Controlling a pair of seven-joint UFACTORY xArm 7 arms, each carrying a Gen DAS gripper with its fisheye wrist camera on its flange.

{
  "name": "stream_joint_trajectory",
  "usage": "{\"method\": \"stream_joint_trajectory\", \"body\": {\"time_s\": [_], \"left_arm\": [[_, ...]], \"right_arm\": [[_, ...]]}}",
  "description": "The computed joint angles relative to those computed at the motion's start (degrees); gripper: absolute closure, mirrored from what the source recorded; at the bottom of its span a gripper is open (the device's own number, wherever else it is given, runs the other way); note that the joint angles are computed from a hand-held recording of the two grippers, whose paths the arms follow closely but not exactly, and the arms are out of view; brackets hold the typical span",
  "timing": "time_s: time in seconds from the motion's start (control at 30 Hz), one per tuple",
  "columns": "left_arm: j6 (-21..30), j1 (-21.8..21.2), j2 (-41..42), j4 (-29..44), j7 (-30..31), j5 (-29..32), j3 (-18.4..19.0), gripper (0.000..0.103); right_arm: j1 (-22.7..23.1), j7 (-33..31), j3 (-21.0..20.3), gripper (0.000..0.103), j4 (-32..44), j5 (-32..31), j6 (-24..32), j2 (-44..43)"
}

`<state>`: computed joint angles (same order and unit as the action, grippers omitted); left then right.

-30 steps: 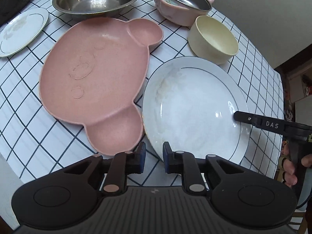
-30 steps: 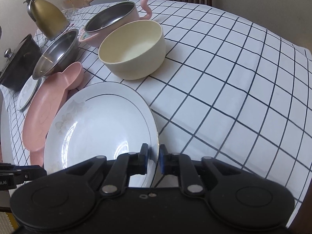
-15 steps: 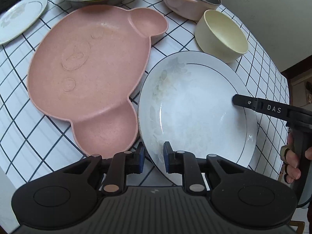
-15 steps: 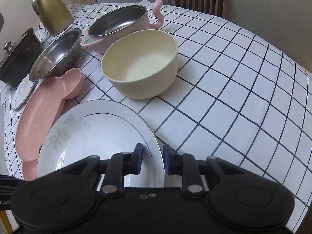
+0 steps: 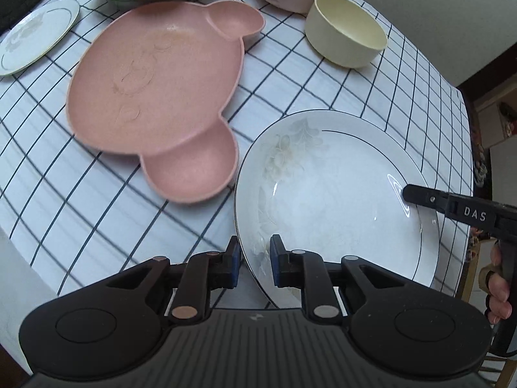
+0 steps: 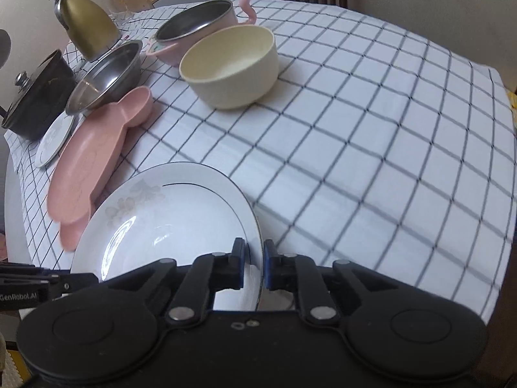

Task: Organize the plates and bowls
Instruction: 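Lift the large white plate with both grippers and carry it aside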

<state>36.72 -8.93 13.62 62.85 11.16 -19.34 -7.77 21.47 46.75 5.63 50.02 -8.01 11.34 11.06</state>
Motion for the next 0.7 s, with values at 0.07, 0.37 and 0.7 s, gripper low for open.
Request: {"method": "stream_joint_trajectory", "body": {"time_s": [0.07, 0.37, 0.7], "left_arm": [[1.07, 0.30, -1.66, -1.72, 0.85, -0.21, -0.01, 0.085], [6.05, -0.32, -6.24, -6.25, 6.16, -1.30, 0.31, 0.085], [7.19, -0.91, -7.73, -8.15, 8.23, -0.66, 1.26, 0.086]], "right_arm": [[1.80, 3.50, -0.55, 0.091, -1.92, -1.56, 0.23, -1.68], [2.78, 14.98, 1.41, 0.091, -7.87, -9.02, 1.63, -7.78], [1.79, 14.60, 5.30, 0.089, -11.28, -4.58, 1.97, -9.96]]}}
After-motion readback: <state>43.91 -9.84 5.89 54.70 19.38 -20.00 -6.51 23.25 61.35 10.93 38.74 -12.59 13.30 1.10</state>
